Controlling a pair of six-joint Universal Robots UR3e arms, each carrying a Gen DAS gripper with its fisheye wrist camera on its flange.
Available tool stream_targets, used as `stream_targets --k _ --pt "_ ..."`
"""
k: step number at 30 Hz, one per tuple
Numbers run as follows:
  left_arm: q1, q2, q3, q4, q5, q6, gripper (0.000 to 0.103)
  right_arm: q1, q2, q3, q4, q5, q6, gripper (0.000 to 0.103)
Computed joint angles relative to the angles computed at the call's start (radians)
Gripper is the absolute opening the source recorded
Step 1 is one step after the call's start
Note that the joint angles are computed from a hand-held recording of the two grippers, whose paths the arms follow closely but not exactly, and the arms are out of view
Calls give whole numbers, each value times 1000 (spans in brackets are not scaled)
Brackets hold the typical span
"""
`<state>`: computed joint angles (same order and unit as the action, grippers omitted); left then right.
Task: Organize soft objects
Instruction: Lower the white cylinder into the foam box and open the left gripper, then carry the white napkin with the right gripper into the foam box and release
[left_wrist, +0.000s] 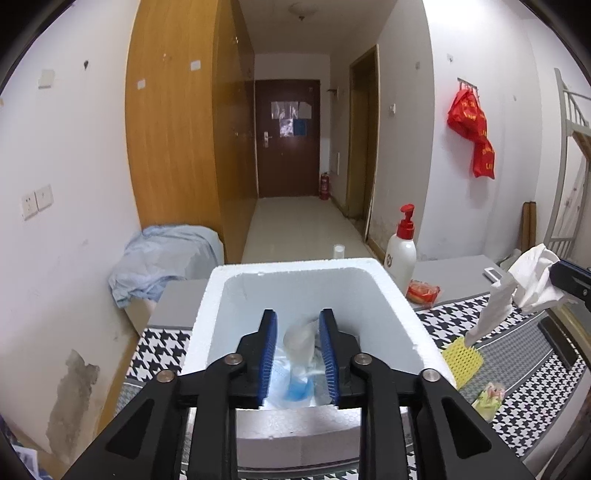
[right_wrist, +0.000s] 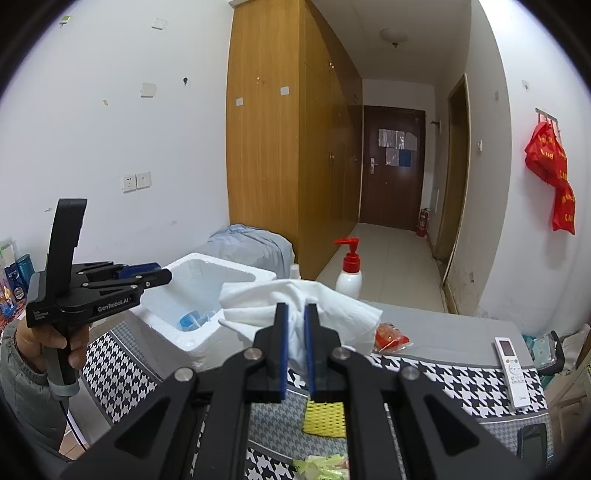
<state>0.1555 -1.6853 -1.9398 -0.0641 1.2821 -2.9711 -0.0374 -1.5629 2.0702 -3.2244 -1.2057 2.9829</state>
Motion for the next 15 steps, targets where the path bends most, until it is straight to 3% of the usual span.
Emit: stream_targets --k 1,4,11,15 --pt "5 4 -7 6 -3 -3 54 6 3 -7 4 -8 0 10" --pt "31 27 -43 43 -42 -20 87 23 17 -30 14 -24 5 11" --pt "61 69 -109 113 -45 -25 101 63 33 -64 23 -62 12 10" --pt "94 102 -130 106 -71 -24 101 88 36 -87 26 -78 12 10"
